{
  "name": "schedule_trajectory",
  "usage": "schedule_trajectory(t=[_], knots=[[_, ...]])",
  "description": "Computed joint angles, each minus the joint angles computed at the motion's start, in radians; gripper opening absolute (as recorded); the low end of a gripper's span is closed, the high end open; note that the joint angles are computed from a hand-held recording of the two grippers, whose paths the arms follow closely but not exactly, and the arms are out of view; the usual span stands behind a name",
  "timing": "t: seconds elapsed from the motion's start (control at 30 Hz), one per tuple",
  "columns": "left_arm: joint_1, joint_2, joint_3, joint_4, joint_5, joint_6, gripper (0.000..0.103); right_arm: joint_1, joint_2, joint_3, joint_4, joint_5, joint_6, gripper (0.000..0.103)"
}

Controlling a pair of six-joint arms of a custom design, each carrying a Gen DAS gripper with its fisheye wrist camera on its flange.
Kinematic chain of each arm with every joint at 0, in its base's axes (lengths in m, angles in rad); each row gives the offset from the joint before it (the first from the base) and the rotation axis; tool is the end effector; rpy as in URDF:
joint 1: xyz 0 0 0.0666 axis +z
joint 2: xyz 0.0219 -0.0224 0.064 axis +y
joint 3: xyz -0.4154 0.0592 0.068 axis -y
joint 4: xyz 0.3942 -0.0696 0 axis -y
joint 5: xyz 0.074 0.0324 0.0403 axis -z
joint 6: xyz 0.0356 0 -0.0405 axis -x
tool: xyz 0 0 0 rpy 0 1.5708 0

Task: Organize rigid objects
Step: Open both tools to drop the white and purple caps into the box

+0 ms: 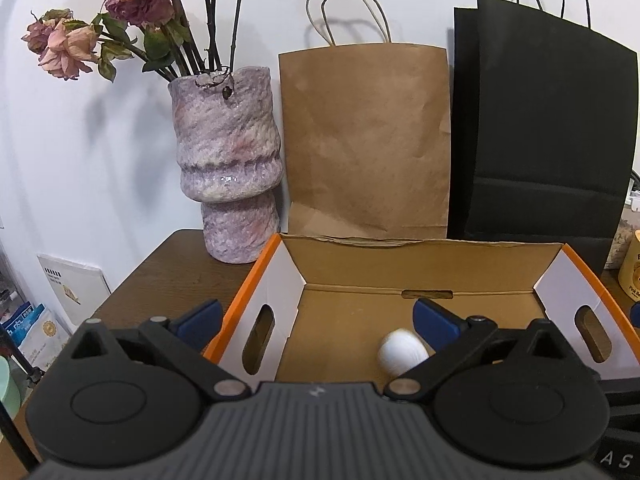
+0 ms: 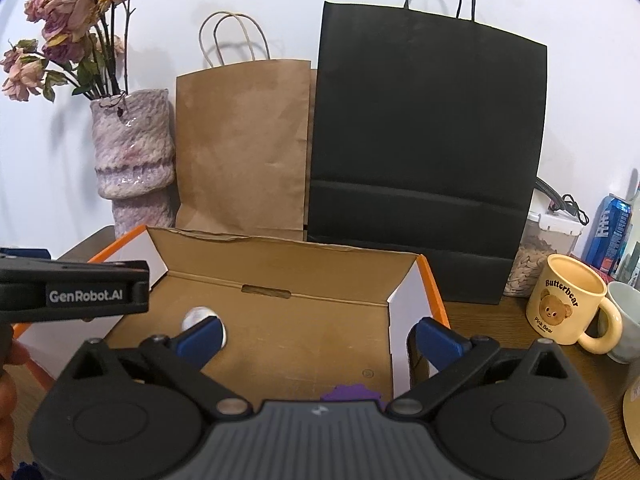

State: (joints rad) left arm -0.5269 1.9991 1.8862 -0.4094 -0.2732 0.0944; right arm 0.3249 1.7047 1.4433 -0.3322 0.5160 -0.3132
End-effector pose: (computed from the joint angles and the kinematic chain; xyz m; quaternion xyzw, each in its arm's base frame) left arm 0.6457 -0.3650 0.3816 0.1174 0.8523 -0.0393 0.5082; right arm 0.5861 0.1785 0.3725 0.1148 0.8545 -0.0716 0.5016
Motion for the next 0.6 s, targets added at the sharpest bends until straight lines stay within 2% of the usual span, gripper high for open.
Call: schedule_trajectory(t=[0.3, 0.6], knots=[[0.007, -0.04, -0.039, 0.024, -0.002, 0.028, 0.103, 0.015, -0.031, -0.022, 0.016, 0.017, 0.014, 0.103], [0.006, -0.124, -0.149, 0.113, -0.009, 0.024, 0.103, 0.051, -0.093, -0.076, 0.055, 0.06, 0.049, 0.103]])
